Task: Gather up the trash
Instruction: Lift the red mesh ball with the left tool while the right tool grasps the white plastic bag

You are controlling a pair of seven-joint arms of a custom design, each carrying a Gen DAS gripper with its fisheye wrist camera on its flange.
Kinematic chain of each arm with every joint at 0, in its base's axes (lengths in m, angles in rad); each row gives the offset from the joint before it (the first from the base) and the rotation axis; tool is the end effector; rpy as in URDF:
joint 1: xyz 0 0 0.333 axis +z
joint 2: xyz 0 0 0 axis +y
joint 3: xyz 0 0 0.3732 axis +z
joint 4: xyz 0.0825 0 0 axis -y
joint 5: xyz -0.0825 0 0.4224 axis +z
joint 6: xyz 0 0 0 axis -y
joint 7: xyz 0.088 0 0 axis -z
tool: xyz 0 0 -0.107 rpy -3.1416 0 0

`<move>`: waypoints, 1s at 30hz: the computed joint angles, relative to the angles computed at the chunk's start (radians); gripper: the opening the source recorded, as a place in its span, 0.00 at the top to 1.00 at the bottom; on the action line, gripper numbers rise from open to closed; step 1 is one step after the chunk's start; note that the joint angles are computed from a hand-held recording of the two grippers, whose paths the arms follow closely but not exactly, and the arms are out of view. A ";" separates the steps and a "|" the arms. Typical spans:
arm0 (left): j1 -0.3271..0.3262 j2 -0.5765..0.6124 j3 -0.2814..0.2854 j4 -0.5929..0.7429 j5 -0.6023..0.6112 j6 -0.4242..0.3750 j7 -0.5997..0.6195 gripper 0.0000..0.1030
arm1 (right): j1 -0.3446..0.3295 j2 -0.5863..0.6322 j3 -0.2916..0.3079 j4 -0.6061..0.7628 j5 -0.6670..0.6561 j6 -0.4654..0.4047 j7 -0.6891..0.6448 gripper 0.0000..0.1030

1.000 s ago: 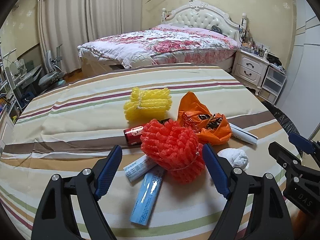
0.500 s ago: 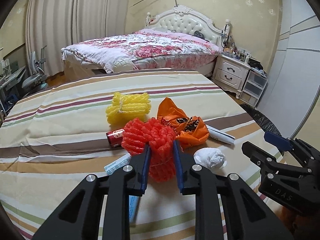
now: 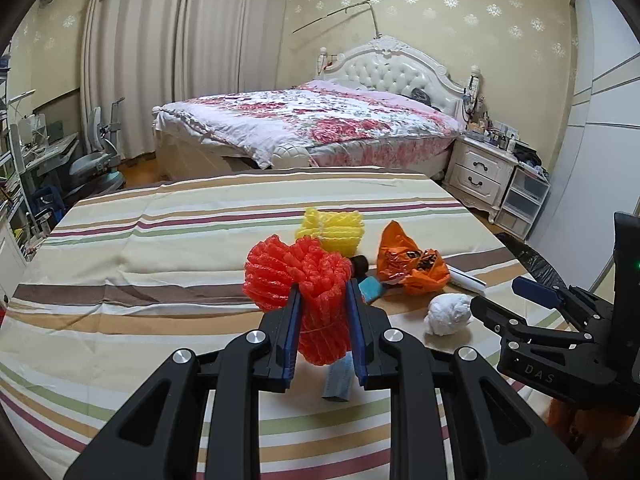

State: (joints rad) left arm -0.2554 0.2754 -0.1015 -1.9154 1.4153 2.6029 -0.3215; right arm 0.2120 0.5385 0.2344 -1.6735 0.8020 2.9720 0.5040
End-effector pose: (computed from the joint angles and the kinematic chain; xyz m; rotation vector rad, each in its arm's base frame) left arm 0.6373 -0.2542 0.4159 -1.9199 1.2606 -0.7655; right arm 0.7318 0.2594 0.3939 -2.1057 0.9960 -0.4579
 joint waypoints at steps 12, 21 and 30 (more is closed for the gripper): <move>0.022 -0.037 -0.007 -0.078 -0.015 -0.040 -0.049 0.78 | 0.086 0.032 -0.086 0.024 -0.154 -0.088 0.122 0.64; 0.020 -0.041 -0.013 -0.080 0.008 -0.036 -0.078 0.78 | 0.012 -0.010 0.002 -0.023 -0.069 -0.031 0.022 0.69; 0.002 -0.025 -0.021 -0.041 0.061 -0.018 -0.103 0.78 | -0.061 -0.049 0.058 -0.035 0.106 -0.001 -0.120 0.69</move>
